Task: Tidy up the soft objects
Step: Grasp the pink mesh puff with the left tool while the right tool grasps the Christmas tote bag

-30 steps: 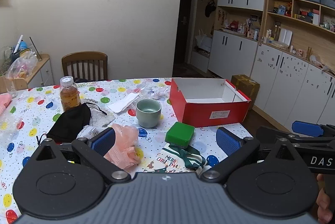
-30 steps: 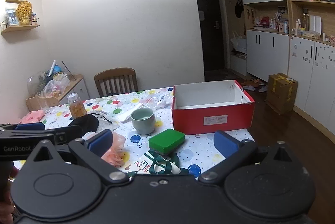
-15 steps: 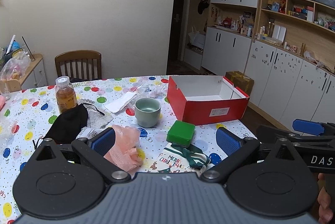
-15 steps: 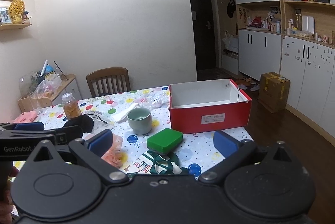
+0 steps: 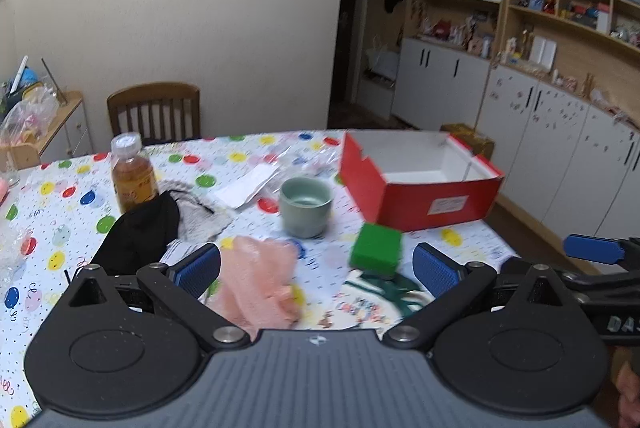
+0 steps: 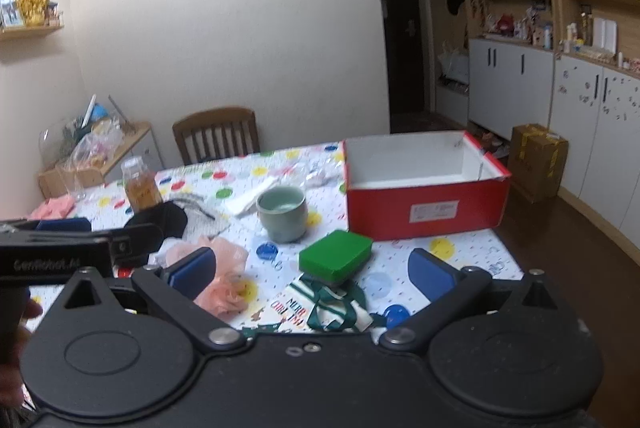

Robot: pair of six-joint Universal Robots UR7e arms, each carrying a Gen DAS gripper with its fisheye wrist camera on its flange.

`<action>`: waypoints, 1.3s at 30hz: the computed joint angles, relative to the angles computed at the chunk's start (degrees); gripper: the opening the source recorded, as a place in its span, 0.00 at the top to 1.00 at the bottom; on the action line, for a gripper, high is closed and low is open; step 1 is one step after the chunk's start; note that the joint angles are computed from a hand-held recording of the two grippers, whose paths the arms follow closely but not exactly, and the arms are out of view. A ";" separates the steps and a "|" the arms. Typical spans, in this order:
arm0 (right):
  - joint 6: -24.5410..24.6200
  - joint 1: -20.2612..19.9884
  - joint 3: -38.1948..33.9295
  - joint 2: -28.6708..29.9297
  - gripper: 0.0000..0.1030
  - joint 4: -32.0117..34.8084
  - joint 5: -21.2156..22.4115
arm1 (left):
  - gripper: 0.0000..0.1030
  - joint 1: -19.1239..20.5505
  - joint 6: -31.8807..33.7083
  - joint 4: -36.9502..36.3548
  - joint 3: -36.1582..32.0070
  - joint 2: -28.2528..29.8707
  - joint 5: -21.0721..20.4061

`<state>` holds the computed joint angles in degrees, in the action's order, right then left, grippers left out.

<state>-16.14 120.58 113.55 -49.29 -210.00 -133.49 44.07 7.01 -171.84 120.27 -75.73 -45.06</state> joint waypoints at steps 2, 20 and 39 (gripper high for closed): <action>-0.11 -0.61 -0.88 0.94 0.01 1.59 -0.22 | 0.00 1.89 1.19 -0.25 -1.45 1.55 0.07; 10.58 -7.75 -7.67 8.35 0.07 19.24 -2.33 | 0.00 14.58 8.21 2.27 -12.49 14.34 -3.23; 27.65 -9.68 -12.91 10.77 0.27 32.37 -2.41 | 0.19 17.70 14.83 0.61 -16.01 19.22 -2.47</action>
<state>11.51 110.90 100.64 -38.52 -177.62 -135.90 61.76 21.84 -171.23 104.27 -56.51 -47.52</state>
